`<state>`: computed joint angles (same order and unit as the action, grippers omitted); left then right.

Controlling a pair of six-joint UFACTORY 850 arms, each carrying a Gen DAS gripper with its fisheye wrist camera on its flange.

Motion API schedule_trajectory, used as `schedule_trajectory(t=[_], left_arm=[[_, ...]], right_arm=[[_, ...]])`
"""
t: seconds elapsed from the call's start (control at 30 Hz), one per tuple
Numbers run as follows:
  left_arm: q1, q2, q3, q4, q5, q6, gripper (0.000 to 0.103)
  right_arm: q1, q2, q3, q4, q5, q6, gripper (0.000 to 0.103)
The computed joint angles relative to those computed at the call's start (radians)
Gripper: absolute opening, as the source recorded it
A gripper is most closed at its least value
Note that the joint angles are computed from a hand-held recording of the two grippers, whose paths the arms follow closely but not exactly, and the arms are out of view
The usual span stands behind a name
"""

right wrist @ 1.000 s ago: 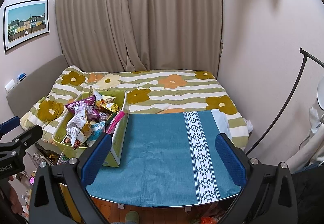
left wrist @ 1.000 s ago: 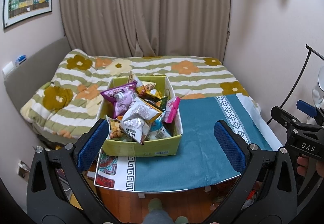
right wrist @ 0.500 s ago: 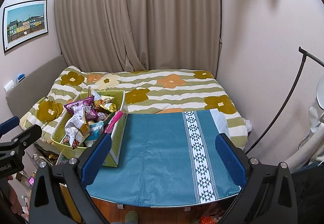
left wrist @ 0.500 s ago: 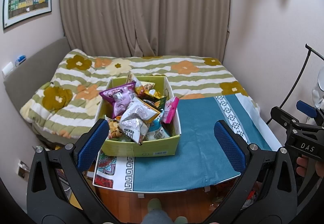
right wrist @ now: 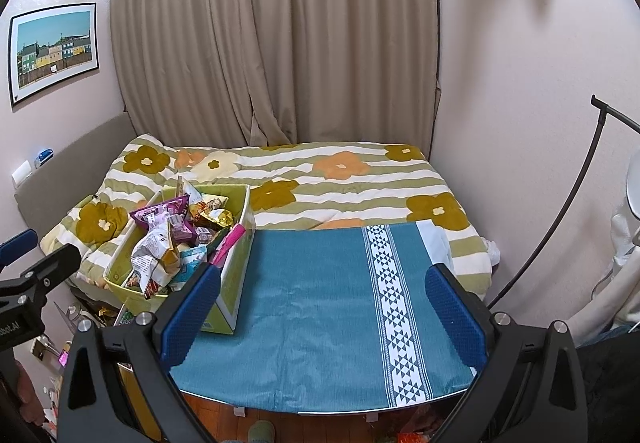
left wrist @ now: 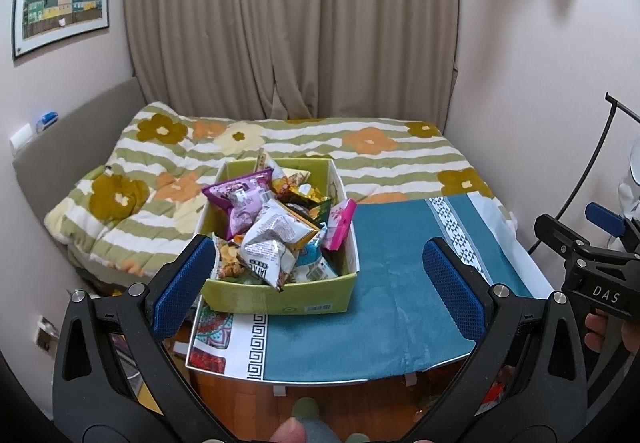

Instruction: Organize snacks

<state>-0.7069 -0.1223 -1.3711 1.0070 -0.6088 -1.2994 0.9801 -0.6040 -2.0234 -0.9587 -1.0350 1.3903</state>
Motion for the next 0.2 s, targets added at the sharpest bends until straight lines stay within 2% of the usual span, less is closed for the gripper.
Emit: schedule_trajectory(t=[0.2], left_arm=[[-0.007, 0.01, 0.016, 0.021, -0.015, -0.037, 0.103]], right_arm=[[0.001, 0.0, 0.004, 0.001, 0.014, 0.007, 0.102]])
